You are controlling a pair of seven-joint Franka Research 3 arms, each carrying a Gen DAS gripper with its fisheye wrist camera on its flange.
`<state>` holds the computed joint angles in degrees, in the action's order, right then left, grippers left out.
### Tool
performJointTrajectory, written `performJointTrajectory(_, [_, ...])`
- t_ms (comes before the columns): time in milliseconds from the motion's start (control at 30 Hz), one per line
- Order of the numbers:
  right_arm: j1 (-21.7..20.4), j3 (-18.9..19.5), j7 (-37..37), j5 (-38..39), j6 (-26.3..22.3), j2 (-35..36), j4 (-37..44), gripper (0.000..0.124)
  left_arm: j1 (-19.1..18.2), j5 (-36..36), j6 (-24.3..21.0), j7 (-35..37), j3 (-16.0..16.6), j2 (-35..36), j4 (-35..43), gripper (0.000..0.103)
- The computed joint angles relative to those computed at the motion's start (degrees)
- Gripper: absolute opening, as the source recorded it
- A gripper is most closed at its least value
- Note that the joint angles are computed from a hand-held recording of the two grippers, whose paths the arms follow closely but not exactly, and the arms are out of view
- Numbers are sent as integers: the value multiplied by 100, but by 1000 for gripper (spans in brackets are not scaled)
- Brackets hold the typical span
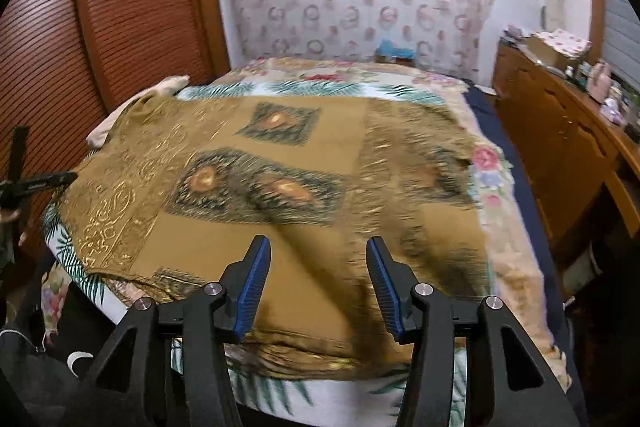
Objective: Fold small clothes
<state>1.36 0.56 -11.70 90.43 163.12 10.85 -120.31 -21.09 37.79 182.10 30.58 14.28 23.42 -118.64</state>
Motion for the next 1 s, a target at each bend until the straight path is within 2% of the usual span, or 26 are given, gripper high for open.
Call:
performJointTrajectory(33, [30,20,64,-96,-5,51,18,52,172,-250,-13,240,-205,27,10,49])
performJointTrajectory(167, [84,98,257,-461,-5,231,113,52,40,-67,-62,145,-73,63,80,47])
performJointTrajectory(200, [92,124,292,-534,17,274,130,52,-83,2,-75,105,47,88,106,34])
performJointTrajectory(233, [96,145,361,-628,25,326,175,52,-69,199,-95,10,34,97,142,17])
performJointTrajectory(300, [104,201,552,-816,58,436,268,52,411,-147,56,434,-496,89,91,7])
performJointTrajectory(367, [64,230,710,-988,39,498,304,52,659,-294,150,644,-757,77,79,6])
performJointTrajectory(467, [-40,261,882,-1140,-45,519,308,52,1033,-528,609,946,-1182,-51,-56,6])
performJointTrajectory(600, [-186,251,1113,-1212,-191,487,284,52,813,-680,890,1330,-1210,-276,34,6])
performJointTrajectory(633, [-219,245,1143,-1212,-223,471,270,52,911,-687,881,1437,-1380,-276,116,6])
performJointTrajectory(700, [-278,228,1162,-1175,-253,443,250,52,1433,-613,811,1700,-2119,-207,397,6])
performJointTrajectory(733, [-306,217,1152,-1142,-260,419,232,52,1574,-625,771,1819,-2339,-165,503,6])
performJointTrajectory(833, [-359,166,1120,-1036,-276,309,136,52,2383,-605,436,2444,-3596,291,1238,6])
performJointTrajectory(900, [-407,114,1054,-938,-315,218,52,52,2633,-666,170,2902,-4196,641,1724,6])
performJointTrajectory(1000, [-439,51,879,-711,-317,98,-64,52,2685,-783,-350,3673,-4829,1240,2597,6])
